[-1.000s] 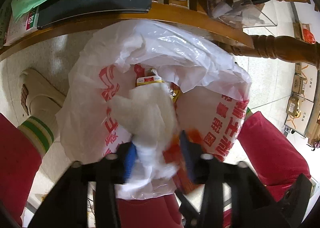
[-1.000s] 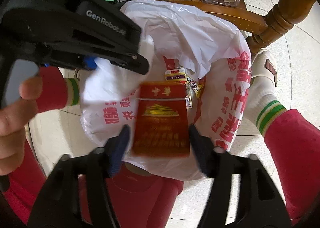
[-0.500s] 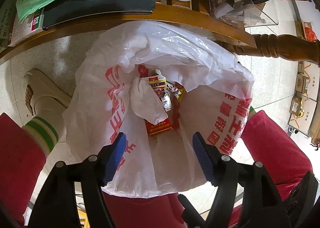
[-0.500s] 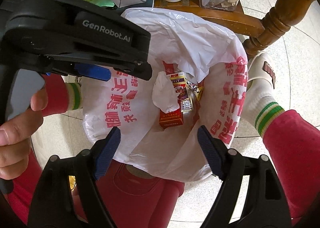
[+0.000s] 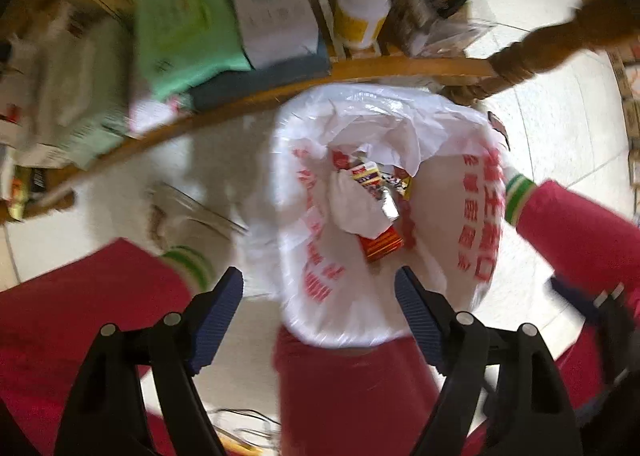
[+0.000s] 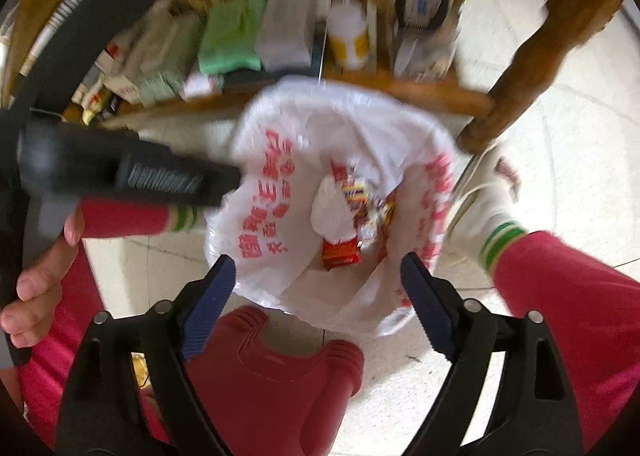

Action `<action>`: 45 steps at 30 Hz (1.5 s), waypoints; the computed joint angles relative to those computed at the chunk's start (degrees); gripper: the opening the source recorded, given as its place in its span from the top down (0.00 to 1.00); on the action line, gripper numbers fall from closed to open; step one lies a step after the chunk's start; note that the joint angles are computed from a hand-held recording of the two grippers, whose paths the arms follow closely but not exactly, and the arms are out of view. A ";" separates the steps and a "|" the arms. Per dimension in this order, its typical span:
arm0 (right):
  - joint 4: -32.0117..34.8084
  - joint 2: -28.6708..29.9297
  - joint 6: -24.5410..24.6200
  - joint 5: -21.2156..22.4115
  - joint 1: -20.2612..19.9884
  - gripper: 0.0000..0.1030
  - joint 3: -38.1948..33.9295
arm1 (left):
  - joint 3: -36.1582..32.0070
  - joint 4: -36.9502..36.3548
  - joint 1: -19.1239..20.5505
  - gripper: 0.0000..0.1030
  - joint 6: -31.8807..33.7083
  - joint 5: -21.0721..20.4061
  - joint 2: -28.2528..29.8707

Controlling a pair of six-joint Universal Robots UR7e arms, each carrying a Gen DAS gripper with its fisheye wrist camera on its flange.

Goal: Collect trash
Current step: 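Raise both tools from the bag back over the table, then reach the left tool to the black bead box while the right tool reaches the blue-white card box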

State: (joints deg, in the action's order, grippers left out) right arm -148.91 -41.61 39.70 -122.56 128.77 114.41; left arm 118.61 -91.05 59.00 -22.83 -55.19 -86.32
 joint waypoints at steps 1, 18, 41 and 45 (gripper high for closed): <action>0.00 -1.33 0.32 -0.54 1.00 0.16 0.21 | 0.29 2.19 -1.97 0.25 0.19 0.62 -2.96; 16.06 -14.56 -11.20 -15.16 12.64 0.07 -21.29 | -31.89 28.27 -19.80 0.10 1.51 0.79 -5.56; 27.44 -0.80 -27.42 -11.60 8.32 0.07 -53.43 | -54.09 37.02 -15.22 0.09 7.52 0.74 12.74; 29.15 1.06 -28.23 -10.61 7.25 0.07 -56.16 | -54.61 36.02 -13.92 0.09 9.09 0.95 13.95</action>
